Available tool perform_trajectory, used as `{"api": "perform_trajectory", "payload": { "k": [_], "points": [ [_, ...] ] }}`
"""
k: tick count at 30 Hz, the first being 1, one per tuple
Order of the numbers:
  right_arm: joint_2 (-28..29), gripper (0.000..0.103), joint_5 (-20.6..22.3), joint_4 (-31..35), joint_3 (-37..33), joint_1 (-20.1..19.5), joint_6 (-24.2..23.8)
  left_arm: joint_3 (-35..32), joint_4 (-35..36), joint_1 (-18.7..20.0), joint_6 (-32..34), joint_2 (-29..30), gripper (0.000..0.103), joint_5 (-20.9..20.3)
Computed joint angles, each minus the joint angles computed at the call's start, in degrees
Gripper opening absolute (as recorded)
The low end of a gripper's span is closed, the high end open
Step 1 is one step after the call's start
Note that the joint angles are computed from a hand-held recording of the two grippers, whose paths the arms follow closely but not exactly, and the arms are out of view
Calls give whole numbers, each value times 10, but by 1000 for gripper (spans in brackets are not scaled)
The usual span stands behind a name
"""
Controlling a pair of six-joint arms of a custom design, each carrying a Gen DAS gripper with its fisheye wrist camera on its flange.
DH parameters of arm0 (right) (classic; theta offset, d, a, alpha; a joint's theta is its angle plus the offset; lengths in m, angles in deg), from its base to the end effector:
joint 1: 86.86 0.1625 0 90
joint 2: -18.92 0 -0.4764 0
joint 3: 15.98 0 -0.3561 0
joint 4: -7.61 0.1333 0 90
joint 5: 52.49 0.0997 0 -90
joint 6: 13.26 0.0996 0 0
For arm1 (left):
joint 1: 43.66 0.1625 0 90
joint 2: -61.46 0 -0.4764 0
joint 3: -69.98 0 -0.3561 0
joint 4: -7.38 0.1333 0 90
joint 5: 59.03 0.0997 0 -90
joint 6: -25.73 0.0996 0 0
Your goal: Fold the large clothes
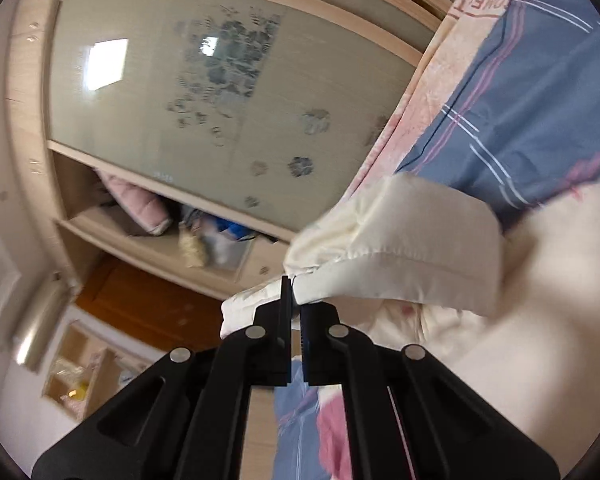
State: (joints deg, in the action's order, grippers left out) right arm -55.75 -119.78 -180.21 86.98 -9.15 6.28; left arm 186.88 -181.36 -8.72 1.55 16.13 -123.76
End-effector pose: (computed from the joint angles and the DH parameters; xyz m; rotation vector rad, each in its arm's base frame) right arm 0.0485 -0.5842 0.5145 0.3161 2.2551 -1.5337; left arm -0.3726 -0.4748 0.1289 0.6307 2.8829 -0.9698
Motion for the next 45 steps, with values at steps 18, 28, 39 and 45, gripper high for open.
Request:
{"api": "perform_trajectory", "payload": {
  "k": [18,28,39,45],
  "points": [
    [-35,3,311,-132,194,-139,31,-206,-225,97,-196,187,101,-297],
    [-54,3,287,-68,195,-129,-26,-299,-221,125,-259,245,21,-213],
    [-132,3,36,-36,327,-102,-140,-160,-59,114,-135,149,18,-194],
    [-76,3,-60,-64,333,-101,-124,-216,101,98,-63,162,35,-63]
  ]
}}
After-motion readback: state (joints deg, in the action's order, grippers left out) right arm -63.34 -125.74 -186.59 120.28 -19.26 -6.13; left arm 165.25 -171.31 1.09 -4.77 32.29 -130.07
